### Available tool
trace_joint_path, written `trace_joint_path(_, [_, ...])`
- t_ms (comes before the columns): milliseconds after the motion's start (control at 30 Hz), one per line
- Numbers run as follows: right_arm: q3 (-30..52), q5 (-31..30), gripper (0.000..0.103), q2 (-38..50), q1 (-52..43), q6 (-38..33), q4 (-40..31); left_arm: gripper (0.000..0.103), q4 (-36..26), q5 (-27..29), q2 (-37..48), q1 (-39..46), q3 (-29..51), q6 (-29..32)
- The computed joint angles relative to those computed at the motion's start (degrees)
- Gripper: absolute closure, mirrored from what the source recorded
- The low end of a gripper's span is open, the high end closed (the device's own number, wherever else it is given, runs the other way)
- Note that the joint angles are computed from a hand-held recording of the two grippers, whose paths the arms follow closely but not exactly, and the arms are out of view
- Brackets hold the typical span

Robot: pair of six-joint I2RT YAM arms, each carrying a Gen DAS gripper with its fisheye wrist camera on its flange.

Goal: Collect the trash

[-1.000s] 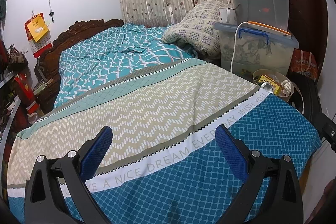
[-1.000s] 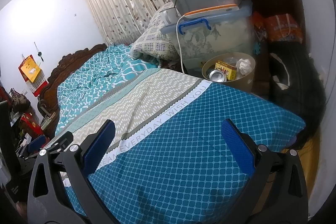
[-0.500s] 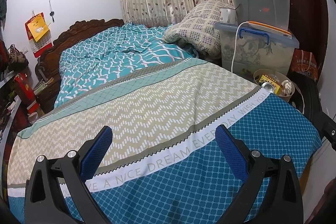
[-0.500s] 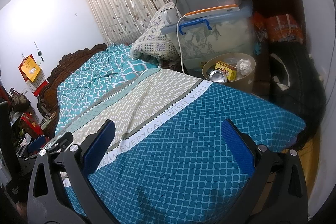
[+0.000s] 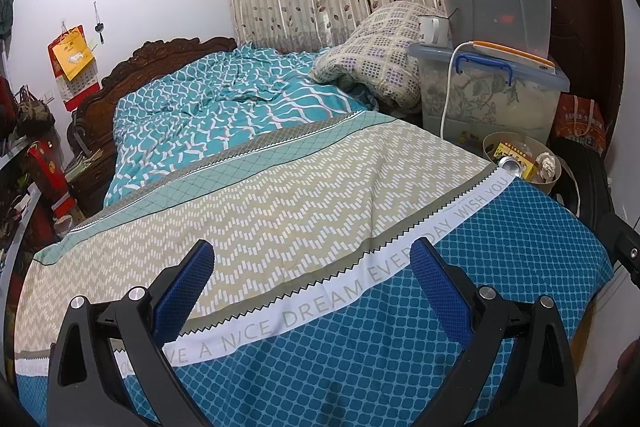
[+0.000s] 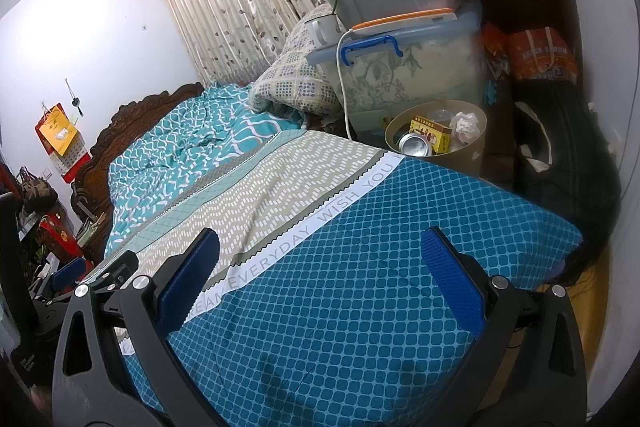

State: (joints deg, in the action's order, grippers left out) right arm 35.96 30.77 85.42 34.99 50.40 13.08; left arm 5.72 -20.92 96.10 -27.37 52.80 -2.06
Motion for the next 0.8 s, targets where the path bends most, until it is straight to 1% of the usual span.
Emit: trace_joint_path(800, [-0.46, -0.07, 0.003, -0.34, -0.17, 0.04, 0.10, 0.008, 1.12, 0.16, 0.57, -0.15, -0.54, 0.67])
